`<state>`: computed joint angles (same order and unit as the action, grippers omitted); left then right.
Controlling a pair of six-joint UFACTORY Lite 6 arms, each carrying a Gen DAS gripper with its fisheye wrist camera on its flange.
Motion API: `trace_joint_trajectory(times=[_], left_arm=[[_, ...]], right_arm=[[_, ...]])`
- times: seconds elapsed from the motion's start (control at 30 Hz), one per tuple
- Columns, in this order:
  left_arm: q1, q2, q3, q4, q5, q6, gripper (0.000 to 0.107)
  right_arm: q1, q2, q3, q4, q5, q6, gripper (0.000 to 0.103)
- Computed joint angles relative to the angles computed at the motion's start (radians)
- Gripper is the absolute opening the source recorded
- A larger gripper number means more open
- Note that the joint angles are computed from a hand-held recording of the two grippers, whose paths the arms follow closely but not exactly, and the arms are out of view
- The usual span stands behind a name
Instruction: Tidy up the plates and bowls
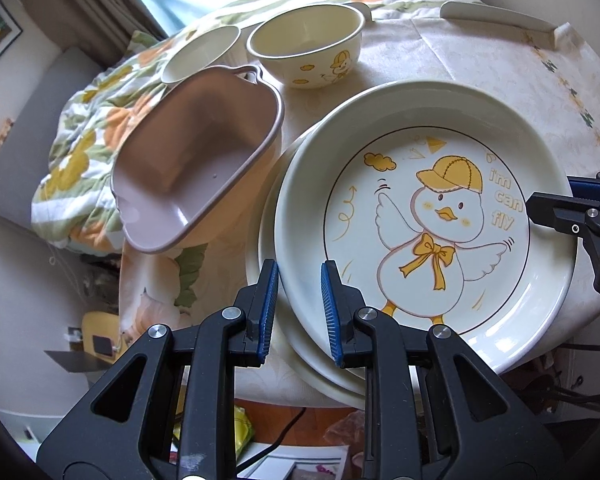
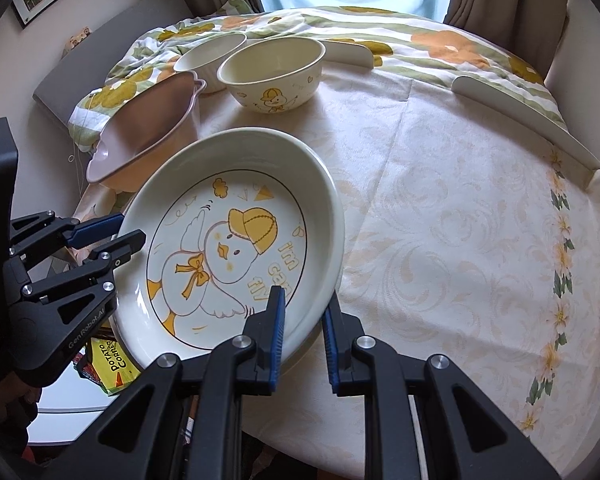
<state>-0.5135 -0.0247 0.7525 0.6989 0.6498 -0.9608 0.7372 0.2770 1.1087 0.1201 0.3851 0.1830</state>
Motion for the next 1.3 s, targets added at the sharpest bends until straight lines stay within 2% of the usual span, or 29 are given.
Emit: trace_joint_trajectory(times=[0.47,0.77,1.0,1.13,1.17,1.2,1.23,1.27,1.3], left_arm=[[-0.085,-0.015,-0.015,0.064,0.069,-0.093,0.019],[-0.117,-0.025,-0.017,0.029,0.044,-0.094,0.019],[-0.103,-0.061,-0.007,-0.009,0.034,-0.062,0.019],[-0.071,-0.159,0.039,-0.079,0.064,0.001,0.019],[-0.051,-0.197,0.053,-0.099,0.072,0.02,0.022],[-0.027,-0.239,0.065,-0.117,0.081,0.03,0.037],[0.001,-0.282,0.077,-0.128,0.095,0.032,0.052],[0.026,-0.318,0.087,-0.129,0.11,0.023,0.093],[0.049,-0.359,0.092,-0.113,0.125,-0.003,0.103]], right_arm=[[0.023,0.006,0.006,-0.088,0.002,0.095,0.017],[0.047,0.014,0.014,-0.159,0.002,0.155,0.017],[0.006,-0.041,-0.024,-0.004,-0.024,0.013,0.017],[-0.057,-0.126,-0.021,0.198,0.005,-0.207,0.017],[-0.082,-0.138,-0.001,0.268,0.031,-0.284,0.017],[-0.104,-0.147,0.017,0.338,0.054,-0.359,0.017],[-0.129,-0.153,0.045,0.405,0.081,-0.433,0.029],[-0.143,-0.154,0.068,0.437,0.094,-0.472,0.043],[-0.154,-0.148,0.099,0.466,0.106,-0.509,0.084]])
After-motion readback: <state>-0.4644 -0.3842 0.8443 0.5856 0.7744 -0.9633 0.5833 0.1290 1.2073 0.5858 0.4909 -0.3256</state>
